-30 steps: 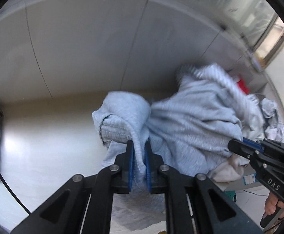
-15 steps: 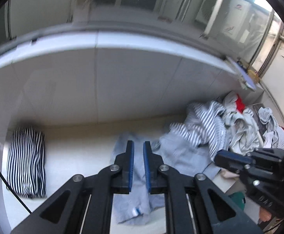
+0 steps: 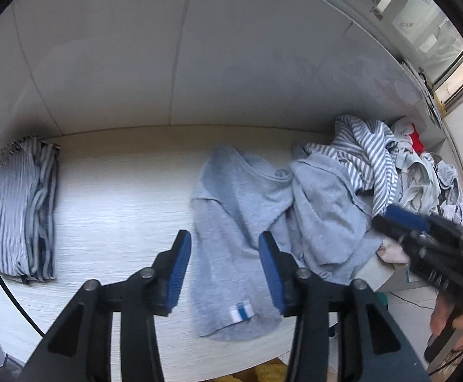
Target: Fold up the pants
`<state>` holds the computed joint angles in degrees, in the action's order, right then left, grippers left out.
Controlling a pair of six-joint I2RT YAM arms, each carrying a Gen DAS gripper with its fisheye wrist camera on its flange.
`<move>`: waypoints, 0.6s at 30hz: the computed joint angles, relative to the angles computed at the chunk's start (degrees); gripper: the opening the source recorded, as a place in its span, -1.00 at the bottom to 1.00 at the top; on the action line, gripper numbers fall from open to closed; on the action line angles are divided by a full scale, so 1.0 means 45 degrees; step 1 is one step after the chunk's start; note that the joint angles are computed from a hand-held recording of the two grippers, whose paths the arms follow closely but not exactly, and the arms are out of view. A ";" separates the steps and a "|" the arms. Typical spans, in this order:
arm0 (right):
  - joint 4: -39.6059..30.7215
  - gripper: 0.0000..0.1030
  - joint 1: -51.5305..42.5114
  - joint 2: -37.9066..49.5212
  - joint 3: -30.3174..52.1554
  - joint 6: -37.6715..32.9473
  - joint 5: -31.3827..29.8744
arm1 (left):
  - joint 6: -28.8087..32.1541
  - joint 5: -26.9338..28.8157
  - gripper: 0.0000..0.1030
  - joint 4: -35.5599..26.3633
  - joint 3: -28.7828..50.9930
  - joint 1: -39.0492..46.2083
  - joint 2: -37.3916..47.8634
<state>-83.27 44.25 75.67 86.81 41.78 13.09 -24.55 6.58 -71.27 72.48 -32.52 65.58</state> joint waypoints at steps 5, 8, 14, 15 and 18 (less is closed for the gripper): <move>-0.0365 0.06 -0.3079 -0.0292 -0.0310 -0.1837 0.0006 | -0.1190 0.0218 0.13 0.0696 0.0305 -0.1323 0.1008; 0.0201 0.27 -0.4923 -0.0153 -0.0809 -0.3056 -0.0334 | -0.2083 -0.0064 0.36 0.1396 0.0820 -0.2428 0.1930; 0.1758 0.30 -0.7200 0.0908 -0.1703 -0.5082 -0.1129 | -0.3020 -0.0683 0.51 0.2810 0.1744 -0.4185 0.4076; 0.2061 0.30 -0.7467 0.1156 -0.1880 -0.5405 -0.1276 | -0.3077 -0.0692 0.51 0.2952 0.1862 -0.4341 0.4408; 0.2739 0.22 -0.8081 0.1702 -0.2332 -0.6254 -0.1676 | -0.3372 -0.0960 0.51 0.3217 0.2351 -0.4946 0.5694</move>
<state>-70.94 7.89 83.33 76.32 13.63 5.55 -39.73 2.26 -56.79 83.06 -54.78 91.20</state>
